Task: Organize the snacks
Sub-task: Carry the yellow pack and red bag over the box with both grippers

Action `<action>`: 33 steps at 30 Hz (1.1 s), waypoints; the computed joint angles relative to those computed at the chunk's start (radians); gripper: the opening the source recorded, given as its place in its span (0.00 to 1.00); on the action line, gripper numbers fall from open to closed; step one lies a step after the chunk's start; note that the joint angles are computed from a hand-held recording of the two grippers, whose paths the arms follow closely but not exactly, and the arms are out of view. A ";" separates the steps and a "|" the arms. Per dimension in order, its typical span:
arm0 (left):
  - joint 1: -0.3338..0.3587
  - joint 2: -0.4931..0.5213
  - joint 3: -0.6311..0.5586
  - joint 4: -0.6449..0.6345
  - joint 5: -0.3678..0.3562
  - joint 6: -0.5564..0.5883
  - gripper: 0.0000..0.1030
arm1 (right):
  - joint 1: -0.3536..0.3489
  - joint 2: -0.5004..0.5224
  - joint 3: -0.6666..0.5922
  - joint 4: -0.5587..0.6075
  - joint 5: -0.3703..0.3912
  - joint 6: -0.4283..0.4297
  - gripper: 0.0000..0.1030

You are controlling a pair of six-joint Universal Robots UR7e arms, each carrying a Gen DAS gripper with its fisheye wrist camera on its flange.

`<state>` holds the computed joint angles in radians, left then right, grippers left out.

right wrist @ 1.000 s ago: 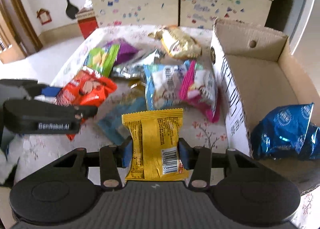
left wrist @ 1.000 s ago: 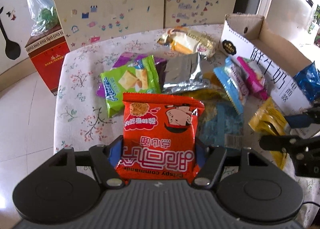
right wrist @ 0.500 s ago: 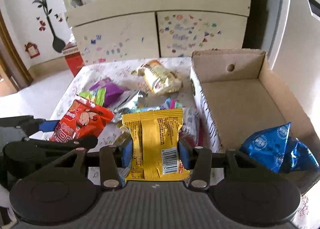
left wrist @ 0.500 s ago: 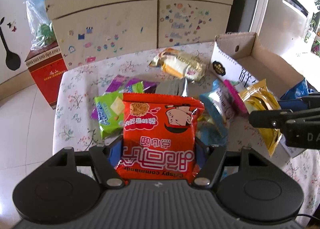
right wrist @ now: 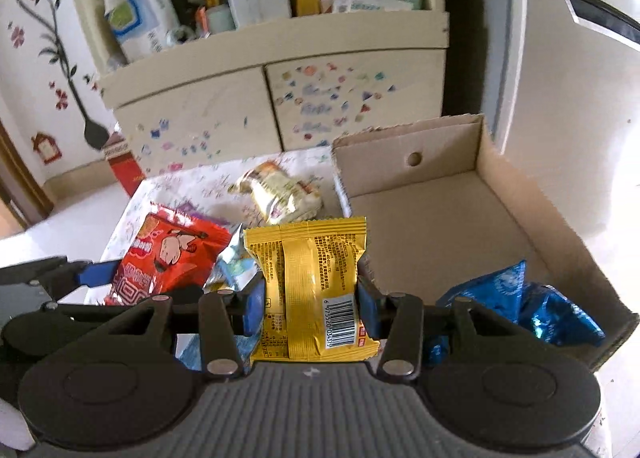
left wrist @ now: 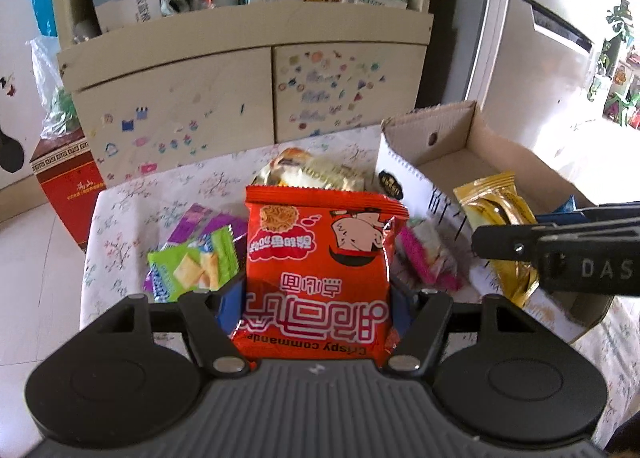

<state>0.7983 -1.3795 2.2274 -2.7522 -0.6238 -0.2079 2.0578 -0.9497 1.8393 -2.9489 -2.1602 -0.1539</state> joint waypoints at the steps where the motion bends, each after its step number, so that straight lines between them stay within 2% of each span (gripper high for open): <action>1: 0.000 0.004 -0.004 -0.005 -0.003 -0.001 0.67 | -0.002 -0.004 0.001 -0.008 0.001 0.001 0.52; 8: -0.007 0.052 -0.026 -0.073 -0.041 0.013 0.67 | -0.021 -0.046 0.012 -0.077 0.008 0.033 0.52; 14: -0.009 0.103 -0.053 -0.154 -0.114 0.056 0.67 | -0.043 -0.082 0.023 -0.128 -0.013 0.102 0.52; 22: -0.011 0.177 -0.098 -0.223 -0.196 0.101 0.67 | -0.060 -0.107 0.042 -0.183 -0.082 0.208 0.52; 33: 0.005 0.295 -0.184 -0.283 -0.262 0.138 0.67 | -0.075 -0.097 0.028 -0.220 -0.155 0.286 0.52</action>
<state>0.8033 -1.0847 2.0433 -3.0349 -0.8860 -0.0694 1.9830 -1.0464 1.8672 -3.1692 -2.3155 0.1316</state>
